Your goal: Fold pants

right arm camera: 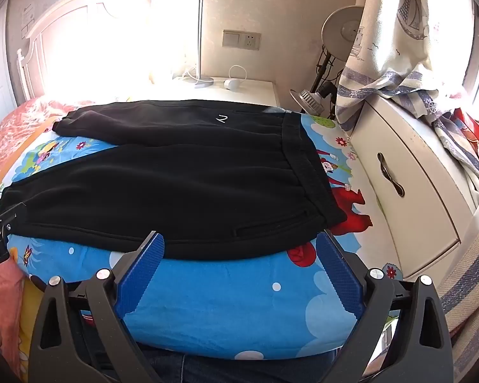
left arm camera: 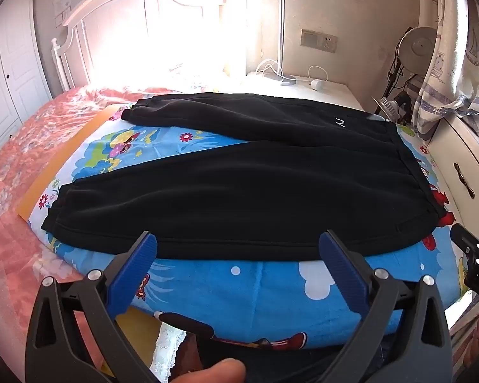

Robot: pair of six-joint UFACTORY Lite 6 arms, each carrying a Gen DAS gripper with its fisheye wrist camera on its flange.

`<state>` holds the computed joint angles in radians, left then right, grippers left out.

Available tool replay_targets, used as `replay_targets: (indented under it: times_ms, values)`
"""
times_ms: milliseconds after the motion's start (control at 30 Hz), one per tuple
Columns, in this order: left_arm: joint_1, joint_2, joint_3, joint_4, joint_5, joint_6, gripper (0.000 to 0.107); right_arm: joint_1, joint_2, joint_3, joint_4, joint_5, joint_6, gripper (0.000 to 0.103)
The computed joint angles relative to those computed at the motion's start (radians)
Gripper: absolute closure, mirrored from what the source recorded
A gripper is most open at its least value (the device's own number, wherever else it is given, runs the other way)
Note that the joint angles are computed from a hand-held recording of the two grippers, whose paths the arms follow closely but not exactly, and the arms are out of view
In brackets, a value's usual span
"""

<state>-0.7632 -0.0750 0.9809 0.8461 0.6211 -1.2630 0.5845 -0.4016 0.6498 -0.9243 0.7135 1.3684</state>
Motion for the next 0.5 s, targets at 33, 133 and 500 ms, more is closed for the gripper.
replay_targets:
  times_ms: [33,133,500]
  values:
    - [-0.001,0.002,0.001,0.001,0.002,0.0,0.006,-0.002,0.002,0.0,0.001,-0.002,0.0,0.01]
    - [-0.003,0.008,0.008,0.003,0.005,-0.002,0.006,-0.004,0.012,0.004,-0.003,-0.007,0.003,0.01]
    - [0.009,0.001,0.007,0.007,-0.003,0.005,0.006,0.006,0.004,-0.001,-0.015,-0.002,0.018,0.01]
